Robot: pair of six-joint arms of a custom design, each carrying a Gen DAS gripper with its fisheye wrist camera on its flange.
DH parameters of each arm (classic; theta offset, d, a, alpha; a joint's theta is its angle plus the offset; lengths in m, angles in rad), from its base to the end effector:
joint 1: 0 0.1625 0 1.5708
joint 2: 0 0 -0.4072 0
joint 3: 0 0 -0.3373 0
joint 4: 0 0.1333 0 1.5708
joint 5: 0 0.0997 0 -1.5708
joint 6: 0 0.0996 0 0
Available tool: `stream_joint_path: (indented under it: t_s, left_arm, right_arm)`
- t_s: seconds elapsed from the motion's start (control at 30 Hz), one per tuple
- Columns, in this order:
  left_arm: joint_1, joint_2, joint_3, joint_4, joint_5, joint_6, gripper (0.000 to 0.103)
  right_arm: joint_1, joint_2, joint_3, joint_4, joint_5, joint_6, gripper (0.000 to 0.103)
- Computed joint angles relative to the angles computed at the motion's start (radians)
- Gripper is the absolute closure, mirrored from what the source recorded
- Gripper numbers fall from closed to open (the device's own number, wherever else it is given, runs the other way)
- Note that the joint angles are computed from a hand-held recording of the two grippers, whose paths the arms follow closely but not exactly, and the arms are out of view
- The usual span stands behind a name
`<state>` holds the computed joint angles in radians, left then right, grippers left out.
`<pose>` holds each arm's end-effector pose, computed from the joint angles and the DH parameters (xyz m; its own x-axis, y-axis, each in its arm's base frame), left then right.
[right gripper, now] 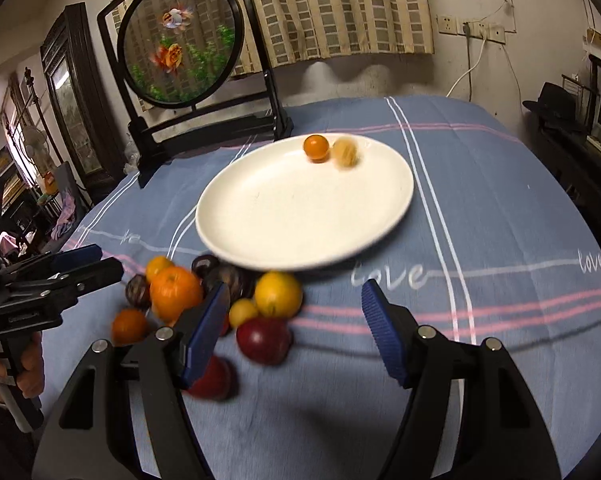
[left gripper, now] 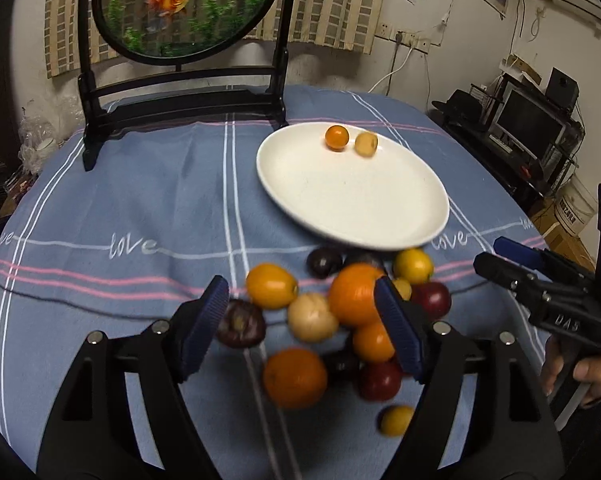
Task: Organize fruits
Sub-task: 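Grasp a large mandarin with the left tool while the right tool grasps a red plum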
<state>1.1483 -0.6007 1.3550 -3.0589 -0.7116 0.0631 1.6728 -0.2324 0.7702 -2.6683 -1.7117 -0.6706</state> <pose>-0.0964 -0.7234 0.1801 -0.7828 -0.1517 -0.6035 0.3546 0.6883 -0.6329 0.2025 -0.8064 0.0529 -0.7240 -0.5448 0.4232 -0.6844 0.6439 -0.3420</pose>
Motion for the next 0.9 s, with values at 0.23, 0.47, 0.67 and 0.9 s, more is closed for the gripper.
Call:
stream_joint_path:
  t_s: [0.23,0.47,0.67,0.9]
  left_arm:
    - [-0.01,-0.052,0.154,-0.016,0.021,-0.012,0.026]
    - [0.009,-0.05,0.18,0.043,0.016,-0.025,0.03]
    - [0.035,-0.023,0.116,0.126,0.002,-0.01,0.062]
    - [0.046,0.011,0.053,0.11,0.027,0.029,0.065]
  right_arm:
    - [-0.008,-0.078,0.182,-0.06,0.001,-0.043,0.034]
    - [-0.008,-0.097,0.239,-0.074,0.005,-0.08,0.034]
    - [-0.007,-0.096,0.235,-0.057,0.007,-0.081,0.034]
    - [-0.005,-0.091,0.228,-0.041,-0.005,-0.104,0.034]
